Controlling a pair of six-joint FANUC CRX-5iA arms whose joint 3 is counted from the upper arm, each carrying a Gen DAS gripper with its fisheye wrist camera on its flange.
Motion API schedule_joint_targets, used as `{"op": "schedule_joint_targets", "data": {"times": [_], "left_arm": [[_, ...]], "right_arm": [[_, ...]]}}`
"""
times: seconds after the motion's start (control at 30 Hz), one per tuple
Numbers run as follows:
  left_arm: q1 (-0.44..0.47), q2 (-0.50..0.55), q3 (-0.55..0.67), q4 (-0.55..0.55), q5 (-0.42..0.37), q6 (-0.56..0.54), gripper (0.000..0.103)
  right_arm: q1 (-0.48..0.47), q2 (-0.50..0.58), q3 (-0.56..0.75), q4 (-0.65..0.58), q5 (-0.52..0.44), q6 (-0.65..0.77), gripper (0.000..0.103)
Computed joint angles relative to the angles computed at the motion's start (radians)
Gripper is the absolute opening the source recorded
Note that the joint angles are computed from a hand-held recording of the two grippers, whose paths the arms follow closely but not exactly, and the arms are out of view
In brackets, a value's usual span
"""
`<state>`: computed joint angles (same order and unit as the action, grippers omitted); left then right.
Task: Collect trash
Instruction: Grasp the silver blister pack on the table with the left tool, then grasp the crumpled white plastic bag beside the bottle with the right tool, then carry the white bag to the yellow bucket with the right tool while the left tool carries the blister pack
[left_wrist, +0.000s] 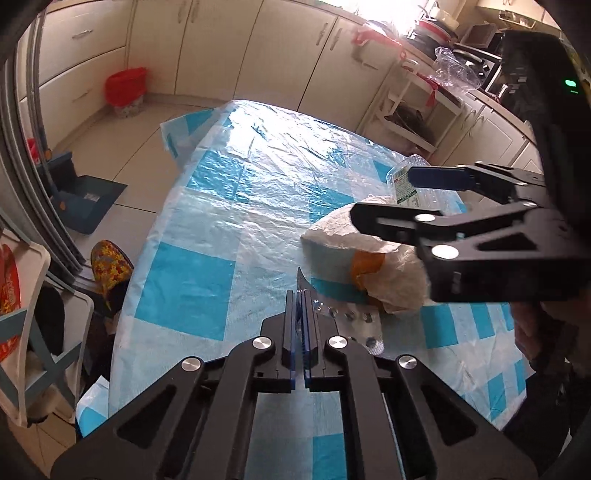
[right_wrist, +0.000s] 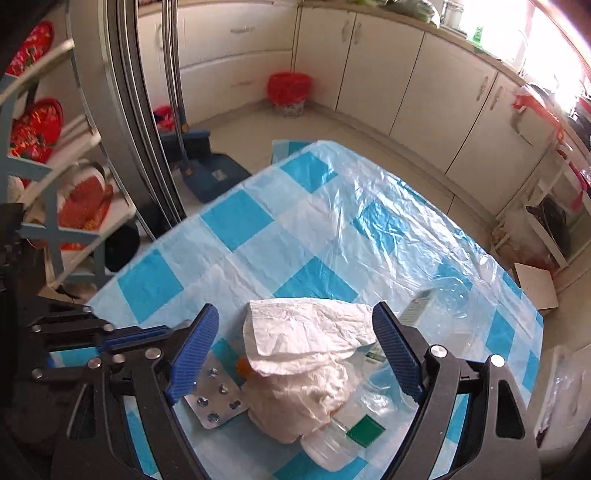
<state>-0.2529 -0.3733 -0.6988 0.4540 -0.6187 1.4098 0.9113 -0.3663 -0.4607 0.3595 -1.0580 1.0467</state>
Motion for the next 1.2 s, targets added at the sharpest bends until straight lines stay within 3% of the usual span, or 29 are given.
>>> {"op": "schedule_joint_targets", "data": {"times": [0.17, 0.2, 0.27, 0.37, 0.4, 0.43, 0.53, 0.63, 0.77, 0.83, 0.93, 1.0, 1.2], "left_arm": [[0.028, -0.035, -0.066, 0.1, 0.012, -0.07, 0.003], [0.031, -0.035, -0.072, 0.111, 0.013, -0.078, 0.003], [0.042, -0.036, -0.085, 0.146, 0.012, -0.108, 0.003], [0.05, -0.031, -0.098, 0.183, 0.014, -0.134, 0.003], [0.05, -0.027, -0.1, 0.19, 0.014, -0.14, 0.003], [0.051, -0.025, -0.1, 0.191, 0.012, -0.141, 0.003], [0.052, -0.021, -0.1, 0.195, 0.011, -0.147, 0.004], [0.05, -0.019, -0.103, 0.213, 0.012, -0.16, 0.007], [0.038, -0.017, -0.095, 0.203, 0.012, -0.144, 0.023], [0.029, -0.012, -0.083, 0.179, 0.011, -0.124, 0.023], [0.019, -0.01, -0.072, 0.155, 0.011, -0.087, 0.022], [0.013, -0.01, -0.061, 0.126, 0.008, -0.051, 0.01], [-0.011, -0.047, -0.022, -0.009, -0.01, 0.102, 0.003]], "right_arm": [[-0.081, 0.171, 0.129, -0.12, -0.124, 0.125, 0.082], [-0.101, 0.186, 0.145, -0.156, -0.132, 0.143, 0.078], [-0.129, 0.203, 0.162, -0.196, -0.132, 0.16, 0.067], [-0.141, 0.199, 0.162, -0.198, -0.109, 0.148, 0.041], [-0.165, 0.203, 0.184, -0.244, -0.111, 0.162, 0.018], [-0.191, 0.209, 0.206, -0.292, -0.112, 0.172, 0.013], [-0.219, 0.176, 0.194, -0.319, -0.064, 0.152, 0.011], [-0.258, 0.092, 0.169, -0.408, 0.015, 0.166, 0.01], [-0.296, -0.062, 0.103, -0.509, 0.125, 0.188, 0.01], [-0.302, -0.131, 0.073, -0.533, 0.156, 0.182, 0.01], [-0.305, -0.264, 0.011, -0.542, 0.159, 0.149, 0.01], [-0.267, -0.36, -0.053, -0.484, 0.152, 0.063, 0.01], [-0.23, -0.645, -0.211, -0.374, 0.099, -0.145, 0.01]]}}
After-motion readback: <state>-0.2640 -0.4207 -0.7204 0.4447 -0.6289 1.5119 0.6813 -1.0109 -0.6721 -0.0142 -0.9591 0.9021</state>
